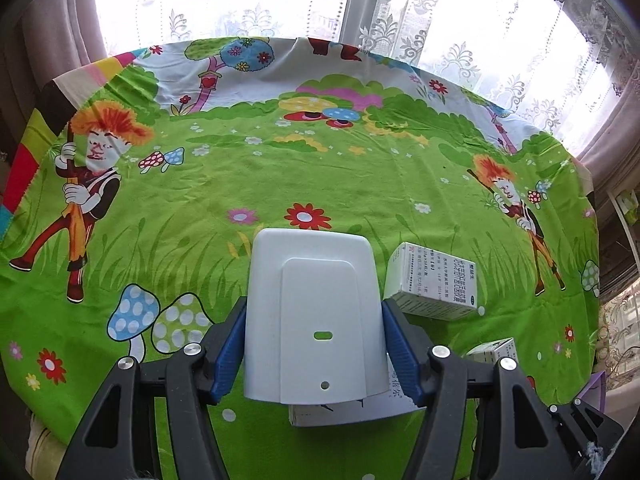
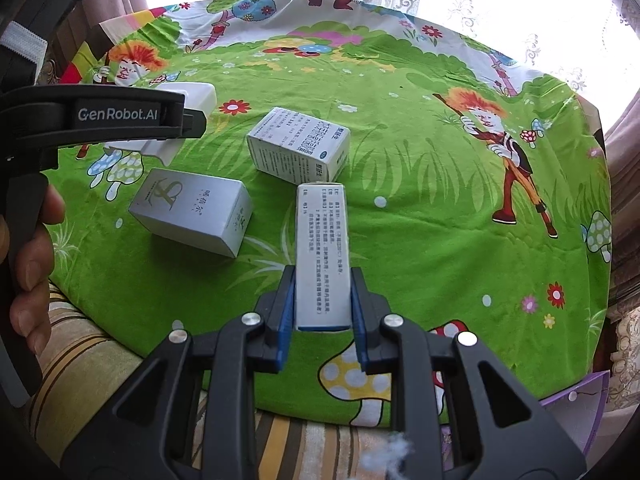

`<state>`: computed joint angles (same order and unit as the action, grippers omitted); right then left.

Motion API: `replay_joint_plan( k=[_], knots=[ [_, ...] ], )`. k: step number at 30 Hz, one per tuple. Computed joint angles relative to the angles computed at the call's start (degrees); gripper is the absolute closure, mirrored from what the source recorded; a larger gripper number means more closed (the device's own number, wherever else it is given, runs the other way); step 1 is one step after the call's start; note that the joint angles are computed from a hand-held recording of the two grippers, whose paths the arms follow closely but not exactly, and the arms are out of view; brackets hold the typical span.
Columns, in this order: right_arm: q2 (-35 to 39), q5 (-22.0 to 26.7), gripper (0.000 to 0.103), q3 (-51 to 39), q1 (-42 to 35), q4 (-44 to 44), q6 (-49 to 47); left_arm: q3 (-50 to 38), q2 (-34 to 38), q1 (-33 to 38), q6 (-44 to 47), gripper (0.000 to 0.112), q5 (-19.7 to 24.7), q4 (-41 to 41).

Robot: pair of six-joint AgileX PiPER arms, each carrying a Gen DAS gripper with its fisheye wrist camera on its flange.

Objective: Organize rigid objects
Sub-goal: 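Grasp the white plastic holder with the left tool while the right tool grasps a white medicine box, then carry the holder and medicine box into the purple box and release both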

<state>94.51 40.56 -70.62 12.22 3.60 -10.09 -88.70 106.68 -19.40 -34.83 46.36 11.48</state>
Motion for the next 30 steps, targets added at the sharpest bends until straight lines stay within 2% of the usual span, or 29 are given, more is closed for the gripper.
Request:
replay_joint_plan(
  k=[9,20,30],
  knots=[
    [-6.3,0.5,0.074,4.3,-1.2,-0.9,2.0,5.1,-5.5,-3.5,-1.5,0.048,-0.9,0.7],
    [-16.2,2.3,0.074,10.2,-4.5,-2.8,3.3,10.2,-11.0,-10.9,-3.3,0.048,-2.0,0.5],
    [-23.9,4.9,0.074,13.7,-9.8,-1.6,0.1,12.6,-13.6,-18.9,-5.8,0.048,-2.2,1.6]
  ],
)
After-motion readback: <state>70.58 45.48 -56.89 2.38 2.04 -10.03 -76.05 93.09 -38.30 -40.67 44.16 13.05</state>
